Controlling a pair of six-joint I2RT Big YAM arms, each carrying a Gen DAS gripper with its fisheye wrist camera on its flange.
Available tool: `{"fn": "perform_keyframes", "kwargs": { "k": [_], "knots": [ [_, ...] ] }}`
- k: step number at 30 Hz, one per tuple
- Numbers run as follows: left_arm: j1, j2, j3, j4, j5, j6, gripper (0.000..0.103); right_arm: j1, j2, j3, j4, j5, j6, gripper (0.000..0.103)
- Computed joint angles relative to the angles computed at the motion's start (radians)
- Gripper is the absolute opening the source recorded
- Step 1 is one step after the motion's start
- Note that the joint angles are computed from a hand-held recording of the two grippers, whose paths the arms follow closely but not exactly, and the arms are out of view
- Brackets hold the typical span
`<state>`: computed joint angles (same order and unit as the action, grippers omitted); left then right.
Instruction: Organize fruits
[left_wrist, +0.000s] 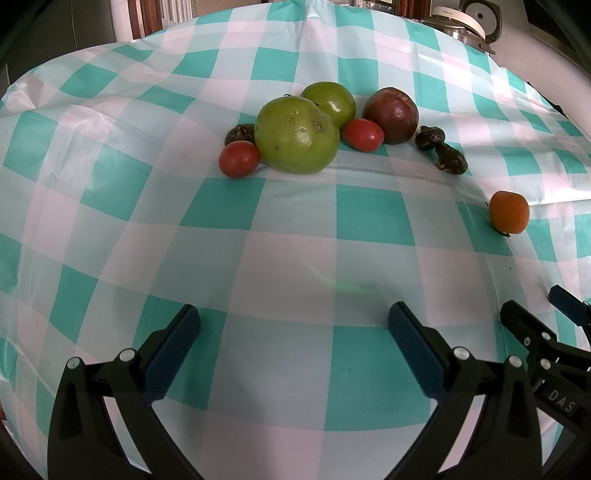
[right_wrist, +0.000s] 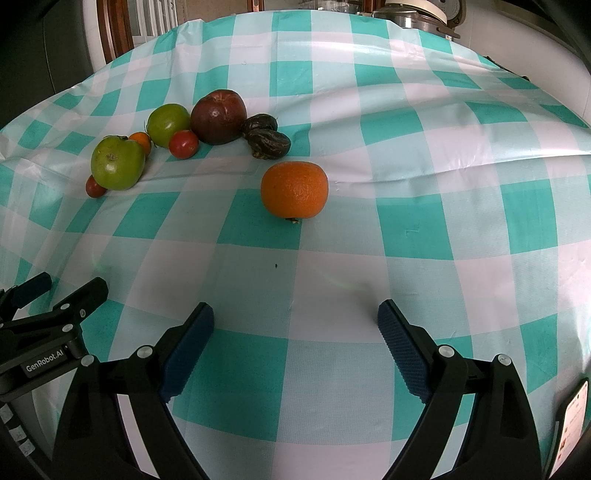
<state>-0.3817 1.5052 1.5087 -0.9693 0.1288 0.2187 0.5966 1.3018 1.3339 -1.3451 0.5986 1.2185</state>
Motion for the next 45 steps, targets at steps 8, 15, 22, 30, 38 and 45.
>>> {"fn": "perform_keyframes", "kwargs": {
  "k": [8,15,22,30,38,45],
  "knots": [
    [0.0,0.0,0.0,0.0,0.0,0.0,0.102,0.001,0.0,-0.001,0.0,0.0,0.0,0.088],
    [0.012,0.016,0.022,-0.03,0.029,0.046,0.102,-0.012,-0.002,-0.004,0.022,-0.033,-0.063,0.087],
    [0.113,0.065,0.085,-0.078,0.101,0.134,0.102,-0.127,-0.091,-0.072,0.228,-0.038,-0.247,0.087],
    [0.138,0.108,0.145,-0.084,0.233,0.129,0.101,-0.185,0.044,0.036,0.204,-0.102,-0.387,0.05],
    [0.027,0.219,0.325,-0.029,0.2,0.057,0.067,-0.127,-0.103,-0.107,0.259,-0.069,-0.262,0.044],
    [-0.068,0.354,0.511,-0.098,-0.02,0.232,0.081,-0.055,-0.142,-0.139,0.295,-0.031,-0.241,0.044]
  ]
}}
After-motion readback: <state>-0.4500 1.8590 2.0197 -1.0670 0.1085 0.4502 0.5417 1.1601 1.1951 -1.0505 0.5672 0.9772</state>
